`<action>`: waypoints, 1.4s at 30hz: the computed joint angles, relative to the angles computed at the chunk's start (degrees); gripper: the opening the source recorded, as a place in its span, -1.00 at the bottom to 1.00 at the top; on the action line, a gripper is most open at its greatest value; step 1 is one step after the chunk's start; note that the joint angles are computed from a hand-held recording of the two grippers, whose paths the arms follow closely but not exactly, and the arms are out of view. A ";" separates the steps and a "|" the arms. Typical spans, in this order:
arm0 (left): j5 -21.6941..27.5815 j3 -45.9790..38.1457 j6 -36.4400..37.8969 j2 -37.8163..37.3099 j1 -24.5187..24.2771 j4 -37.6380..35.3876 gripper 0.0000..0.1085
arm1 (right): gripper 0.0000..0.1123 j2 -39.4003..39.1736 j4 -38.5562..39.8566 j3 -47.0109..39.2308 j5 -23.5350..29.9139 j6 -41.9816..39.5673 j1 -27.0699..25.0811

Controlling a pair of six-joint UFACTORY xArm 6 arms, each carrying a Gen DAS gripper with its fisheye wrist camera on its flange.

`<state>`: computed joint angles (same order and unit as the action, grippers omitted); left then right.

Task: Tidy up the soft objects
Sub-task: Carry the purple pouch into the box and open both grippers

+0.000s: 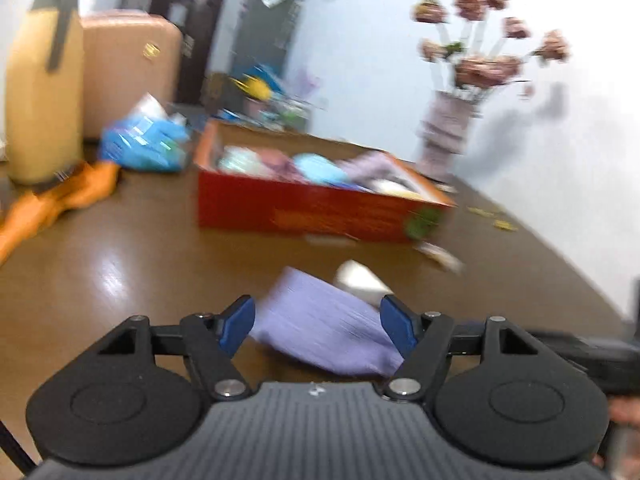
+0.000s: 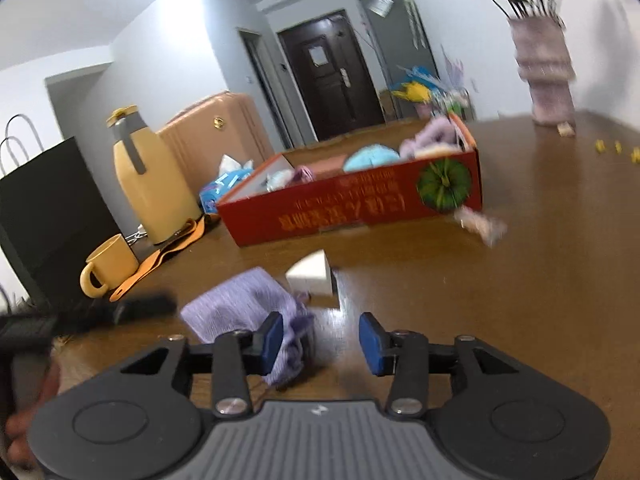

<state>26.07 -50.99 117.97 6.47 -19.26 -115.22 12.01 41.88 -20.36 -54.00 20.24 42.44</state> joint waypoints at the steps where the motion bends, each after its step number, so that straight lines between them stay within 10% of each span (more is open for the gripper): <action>1: -0.69 -2.29 0.69 2.16 -0.10 -1.14 0.31 | -0.25 1.00 -1.78 -0.38 -0.81 2.52 -0.79; 4: -1.91 -8.09 -11.13 8.34 -0.59 7.00 0.02 | 0.00 5.15 -5.21 -3.33 -3.12 8.50 -2.69; 9: 5.05 -5.96 -30.55 8.35 2.17 24.51 -0.60 | -0.38 6.40 -5.31 -5.33 -1.38 7.54 -2.58; 26: 11.98 0.92 -14.38 -0.78 3.93 12.76 -0.84 | -0.71 2.21 -3.29 -2.50 -6.10 -2.37 -0.13; 34: 6.63 -26.70 -20.63 12.76 -0.92 17.46 -0.88 | -0.73 0.11 -8.63 -15.15 -0.02 -17.86 -13.30; 42: -0.67 -69.73 -68.50 47.27 -5.40 64.57 -0.87 | -0.73 13.57 -2.24 -40.46 23.52 -30.55 -24.00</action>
